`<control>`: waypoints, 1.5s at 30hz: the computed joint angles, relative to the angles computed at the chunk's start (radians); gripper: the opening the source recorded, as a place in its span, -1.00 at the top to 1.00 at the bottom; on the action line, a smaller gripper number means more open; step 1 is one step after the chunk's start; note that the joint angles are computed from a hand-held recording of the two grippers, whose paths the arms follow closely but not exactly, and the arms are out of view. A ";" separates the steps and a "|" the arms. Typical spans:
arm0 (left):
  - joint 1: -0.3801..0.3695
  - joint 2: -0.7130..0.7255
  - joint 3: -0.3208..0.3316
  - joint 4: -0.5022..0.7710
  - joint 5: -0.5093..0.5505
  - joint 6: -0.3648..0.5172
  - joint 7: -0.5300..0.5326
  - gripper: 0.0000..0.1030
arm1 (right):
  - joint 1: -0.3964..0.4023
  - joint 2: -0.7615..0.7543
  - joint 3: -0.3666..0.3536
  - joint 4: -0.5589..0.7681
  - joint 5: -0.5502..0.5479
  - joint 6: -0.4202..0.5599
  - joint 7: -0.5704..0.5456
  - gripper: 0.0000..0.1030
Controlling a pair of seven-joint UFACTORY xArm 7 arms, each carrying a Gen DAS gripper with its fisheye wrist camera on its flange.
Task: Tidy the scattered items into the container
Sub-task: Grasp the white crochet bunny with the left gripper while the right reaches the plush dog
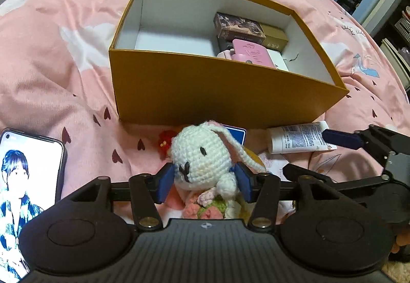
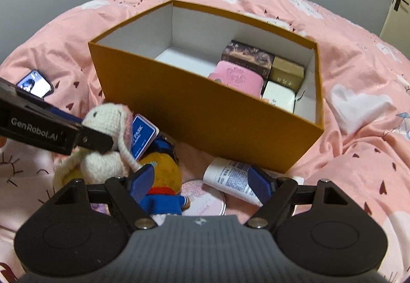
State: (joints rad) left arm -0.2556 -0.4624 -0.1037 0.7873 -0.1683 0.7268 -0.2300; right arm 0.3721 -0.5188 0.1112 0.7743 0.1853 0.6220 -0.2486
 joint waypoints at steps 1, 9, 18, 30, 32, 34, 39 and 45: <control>-0.003 -0.005 0.003 -0.001 -0.006 0.003 0.003 -0.20 | 0.001 0.004 -0.002 0.002 0.002 0.005 -0.001 -0.50; -0.011 -0.100 0.015 -0.021 -0.030 0.047 0.001 -0.23 | 0.010 0.012 -0.007 0.001 0.016 0.004 -0.021 -0.37; -0.016 -0.119 0.044 -0.026 -0.094 0.174 0.022 -0.23 | 0.029 -0.013 -0.025 -0.007 0.038 0.041 -0.083 -0.20; -0.064 -0.049 0.068 -0.091 -0.223 0.061 0.131 -0.52 | 0.041 -0.020 -0.028 -0.005 0.051 0.104 -0.173 -0.20; -0.065 -0.042 0.068 -0.092 -0.235 0.056 0.143 -0.49 | 0.059 -0.013 -0.044 0.003 0.065 0.131 -0.237 -0.20; -0.070 -0.045 0.071 -0.100 -0.256 0.039 0.159 -0.35 | 0.060 -0.005 -0.038 0.007 0.056 0.144 -0.285 -0.20; -0.062 -0.079 0.055 -0.124 -0.258 -0.010 0.152 -0.24 | 0.072 0.024 -0.033 0.017 0.082 0.163 -0.381 -0.19; -0.028 -0.094 -0.013 -0.088 -0.120 0.025 0.053 -0.22 | 0.068 0.059 0.002 0.014 0.078 0.115 -0.402 0.03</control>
